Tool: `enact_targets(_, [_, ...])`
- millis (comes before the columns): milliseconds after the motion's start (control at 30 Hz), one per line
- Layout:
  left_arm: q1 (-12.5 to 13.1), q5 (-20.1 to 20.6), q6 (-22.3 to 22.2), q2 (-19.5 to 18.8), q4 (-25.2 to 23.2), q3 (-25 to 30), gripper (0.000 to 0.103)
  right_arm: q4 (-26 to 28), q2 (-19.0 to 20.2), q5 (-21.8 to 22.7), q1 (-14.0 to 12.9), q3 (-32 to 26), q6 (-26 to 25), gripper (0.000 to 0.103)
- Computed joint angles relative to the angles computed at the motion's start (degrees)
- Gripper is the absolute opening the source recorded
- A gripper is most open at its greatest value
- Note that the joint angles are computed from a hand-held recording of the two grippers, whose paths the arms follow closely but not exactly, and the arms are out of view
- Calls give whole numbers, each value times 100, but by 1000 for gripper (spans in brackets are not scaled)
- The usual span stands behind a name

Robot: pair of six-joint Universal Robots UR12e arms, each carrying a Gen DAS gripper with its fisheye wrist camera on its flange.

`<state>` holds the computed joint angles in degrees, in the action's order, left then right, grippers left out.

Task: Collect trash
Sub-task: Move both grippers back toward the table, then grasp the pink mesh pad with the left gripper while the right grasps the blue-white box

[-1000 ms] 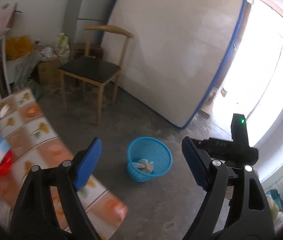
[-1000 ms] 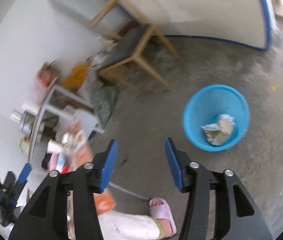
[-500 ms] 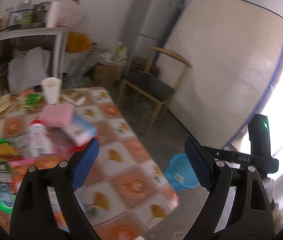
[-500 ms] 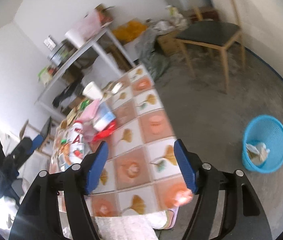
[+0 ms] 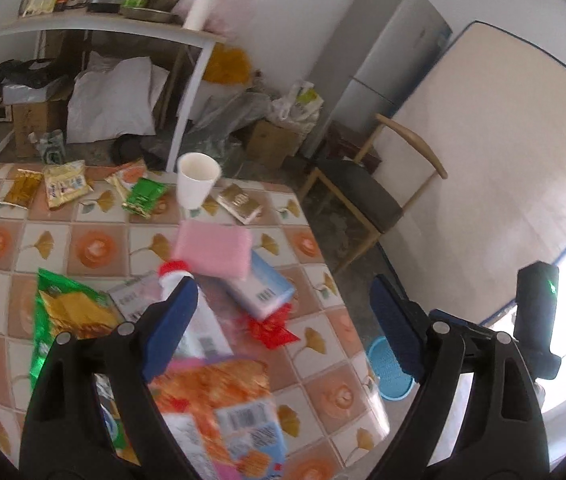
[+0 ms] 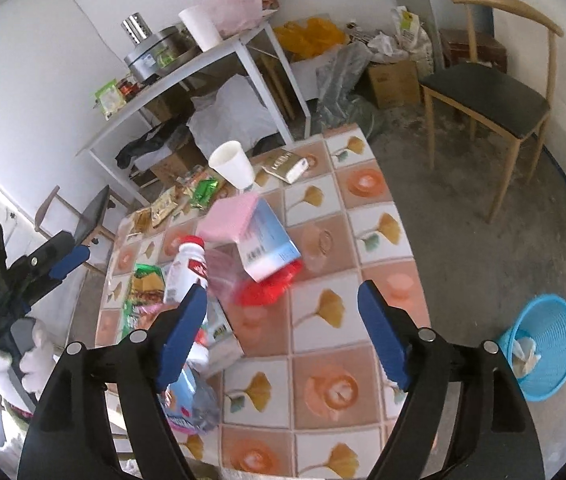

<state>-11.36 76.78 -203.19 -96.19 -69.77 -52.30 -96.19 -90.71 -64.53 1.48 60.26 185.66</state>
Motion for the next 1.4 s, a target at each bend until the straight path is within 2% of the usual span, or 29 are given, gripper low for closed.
enact_targets(267, [335,-248,310,-334,-532,539,83,-73,302,47,129,-214,104,77])
enact_targets(400, [533,-661,533,-635,-957,954,83,-91,395,41,186,-240,103,77])
enact_targets(500, [619,-841,713,-1002,-1519,1449,83,-44,450,150,189,-228,23,77])
enact_targets(700, [701,-1445,842,-1730,-2679,2317,83,42,601,333,217,-236,-151,77])
enact_targets(767, [678,-1449,869,-2030,-3161,2692,83,69,666,417,235,-251,-197,77])
enact_targets(900, [682,-1451,830,-2381,-3778,3049,83,69,788,515,297,-275,-254,77])
enact_targets(1000, [738,-1560,693,-2486,-3985,3044,83,50,842,671,303,-253,-207,77])
enact_targets(1233, [925,-2316,593,-2566,-4366,2797,83,79,969,880,356,-286,-150,77])
enact_targets(1300, [952,-2614,707,-2564,-4509,2696,82,90,994,904,377,-290,-130,77])
enact_targets(1400, [962,-2759,757,-2518,-4431,2554,75,113,1004,944,383,-282,-101,77])
